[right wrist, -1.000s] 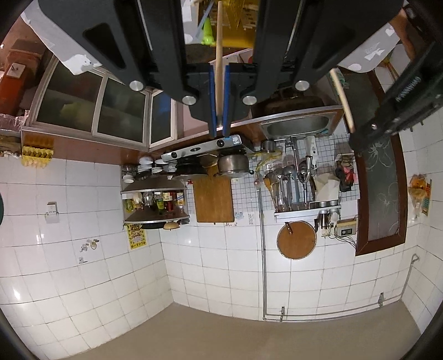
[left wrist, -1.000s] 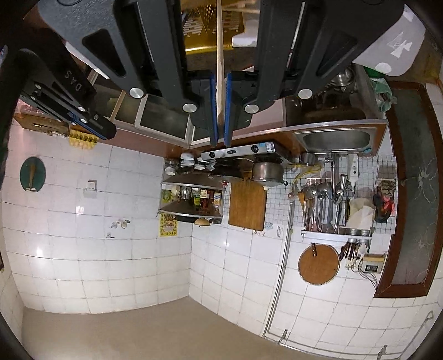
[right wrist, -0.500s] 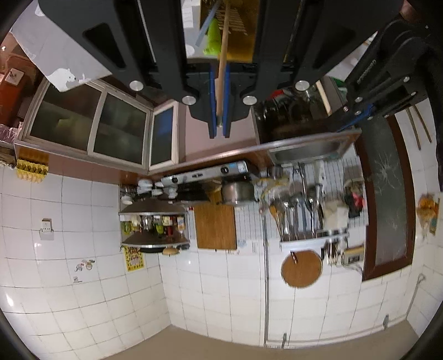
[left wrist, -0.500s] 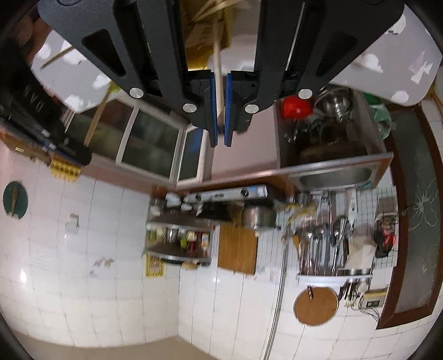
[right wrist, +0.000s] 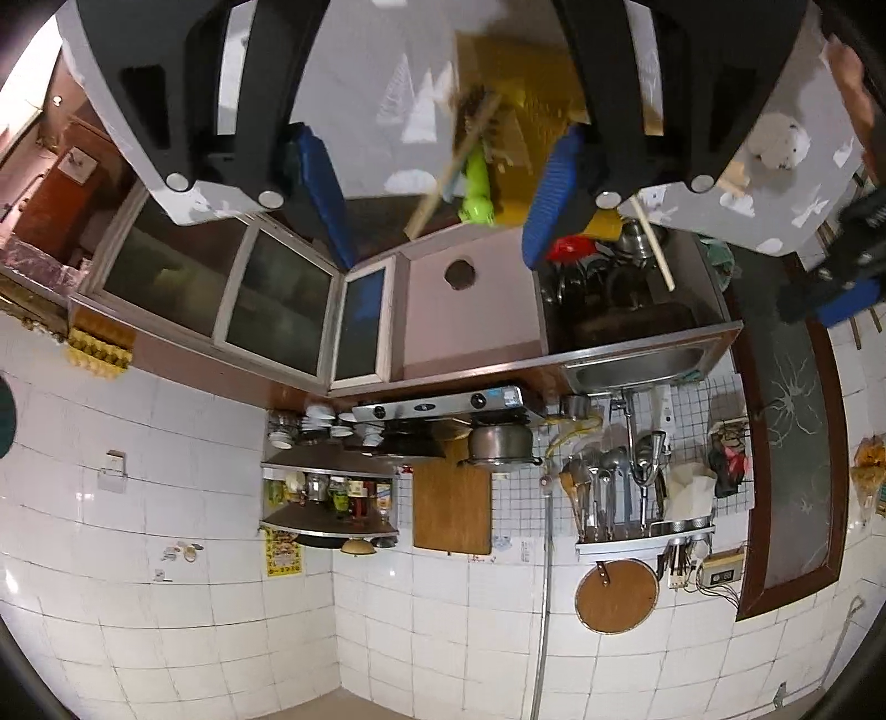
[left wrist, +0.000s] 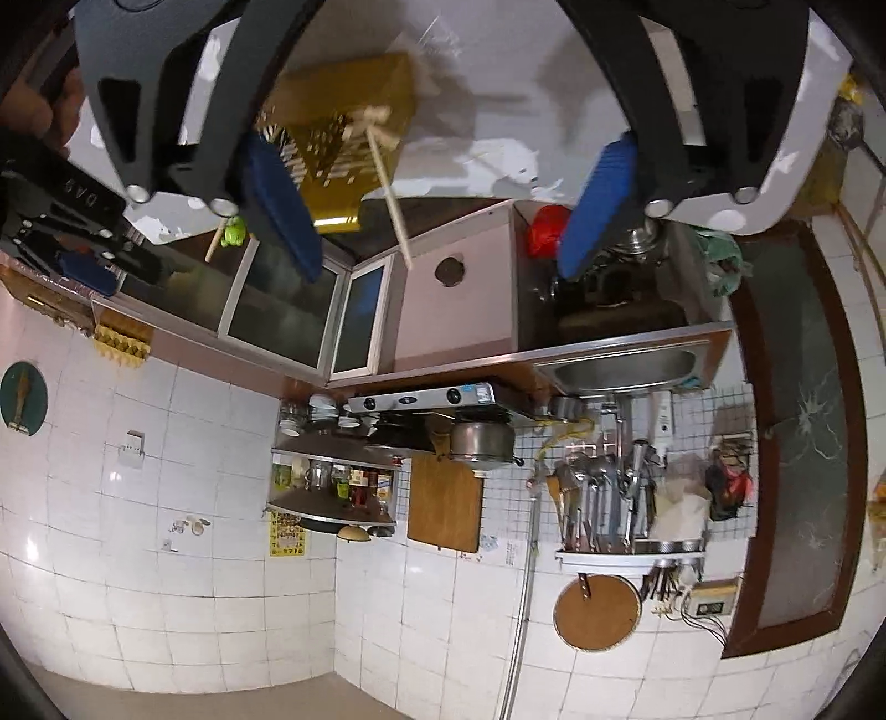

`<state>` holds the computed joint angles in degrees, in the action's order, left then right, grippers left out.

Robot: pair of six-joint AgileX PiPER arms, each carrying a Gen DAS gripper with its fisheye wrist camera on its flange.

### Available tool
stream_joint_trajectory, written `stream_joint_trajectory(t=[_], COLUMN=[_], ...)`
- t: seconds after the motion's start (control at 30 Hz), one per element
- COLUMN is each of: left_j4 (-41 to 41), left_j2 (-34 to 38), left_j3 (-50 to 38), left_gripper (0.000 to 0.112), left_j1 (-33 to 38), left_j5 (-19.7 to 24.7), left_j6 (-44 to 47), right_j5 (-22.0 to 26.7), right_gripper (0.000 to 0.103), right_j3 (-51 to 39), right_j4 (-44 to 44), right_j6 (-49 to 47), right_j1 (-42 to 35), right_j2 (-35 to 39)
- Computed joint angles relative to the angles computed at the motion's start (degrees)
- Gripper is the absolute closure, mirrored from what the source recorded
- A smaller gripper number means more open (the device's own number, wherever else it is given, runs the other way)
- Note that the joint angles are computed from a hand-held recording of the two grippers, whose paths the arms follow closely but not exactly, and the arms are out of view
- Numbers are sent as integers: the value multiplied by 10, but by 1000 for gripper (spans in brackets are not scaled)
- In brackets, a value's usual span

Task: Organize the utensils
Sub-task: 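Drop the chopstick into the holder with the left tool while the right tool releases its chopstick there, then grasp the grey spoon by its bowl with the right tool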

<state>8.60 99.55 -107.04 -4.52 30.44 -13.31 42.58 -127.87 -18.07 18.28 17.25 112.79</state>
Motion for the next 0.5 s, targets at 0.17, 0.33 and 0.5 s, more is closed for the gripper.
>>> stream_joint_trajectory(t=[0.17, 0.33, 0.5], left_j4=[-57, -74, -97], left_j2=[-96, -155, -176], left_j3=[134, 252, 342], left_gripper=[14, 14, 14], left_j1=[33, 59, 77], left_j5=[-31, -55, -70], left_j6=[39, 62, 92], right_j5=[-25, -50, -59], right_gripper=[35, 33, 32], right_j3=[174, 327, 444], right_j4=[-34, -86, -146], right_j6=[73, 149, 247], right_j1=[2, 20, 57], right_j2=[-106, -175, -203])
